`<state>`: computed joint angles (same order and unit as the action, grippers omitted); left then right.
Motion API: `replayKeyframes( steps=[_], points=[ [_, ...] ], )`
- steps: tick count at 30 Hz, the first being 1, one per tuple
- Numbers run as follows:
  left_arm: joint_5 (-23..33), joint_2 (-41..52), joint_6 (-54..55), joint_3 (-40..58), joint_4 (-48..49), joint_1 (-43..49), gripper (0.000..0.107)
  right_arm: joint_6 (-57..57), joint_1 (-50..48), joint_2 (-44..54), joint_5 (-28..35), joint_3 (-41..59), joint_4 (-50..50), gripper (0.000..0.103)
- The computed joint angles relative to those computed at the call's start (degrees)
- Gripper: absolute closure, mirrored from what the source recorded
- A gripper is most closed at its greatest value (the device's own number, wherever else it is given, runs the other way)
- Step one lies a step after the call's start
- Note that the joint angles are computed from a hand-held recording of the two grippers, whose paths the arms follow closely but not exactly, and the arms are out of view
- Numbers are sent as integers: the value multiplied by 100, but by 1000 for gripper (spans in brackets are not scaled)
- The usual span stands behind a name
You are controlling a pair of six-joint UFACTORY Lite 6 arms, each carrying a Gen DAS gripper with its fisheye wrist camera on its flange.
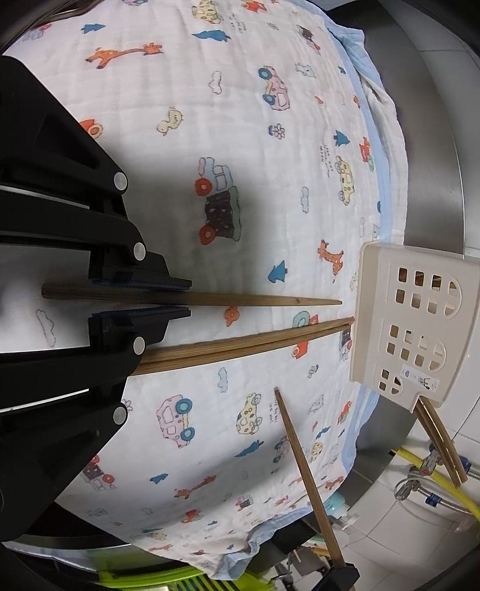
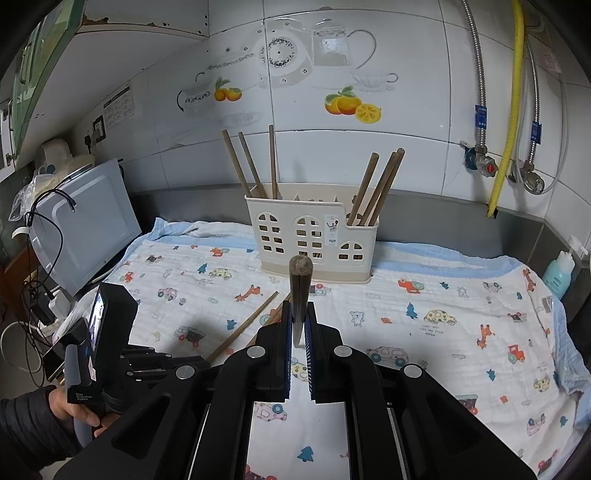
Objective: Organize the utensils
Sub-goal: 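Lower the chopstick into the holder with the right tool while the left tool inserts another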
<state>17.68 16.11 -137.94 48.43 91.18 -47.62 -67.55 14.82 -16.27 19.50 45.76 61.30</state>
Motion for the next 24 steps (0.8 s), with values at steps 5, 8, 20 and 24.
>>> replayKeyframes(
  steps=[5, 8, 20, 24],
  points=[
    [48, 6, 80, 0, -96, -31, 99, 128, 62, 15, -25, 40, -107, 96],
    [17, -6, 700, 100, -640, -22, 100, 206, 99, 39, -16, 103, -185, 96],
    [378, -1430, 2278, -6, -1831, -12, 100, 652, 127, 151, 110, 600, -680, 96],
    [570, -1539, 3138, 443, -2346, 76, 100, 810, 37, 373, 355, 1073, -836, 96]
  ],
)
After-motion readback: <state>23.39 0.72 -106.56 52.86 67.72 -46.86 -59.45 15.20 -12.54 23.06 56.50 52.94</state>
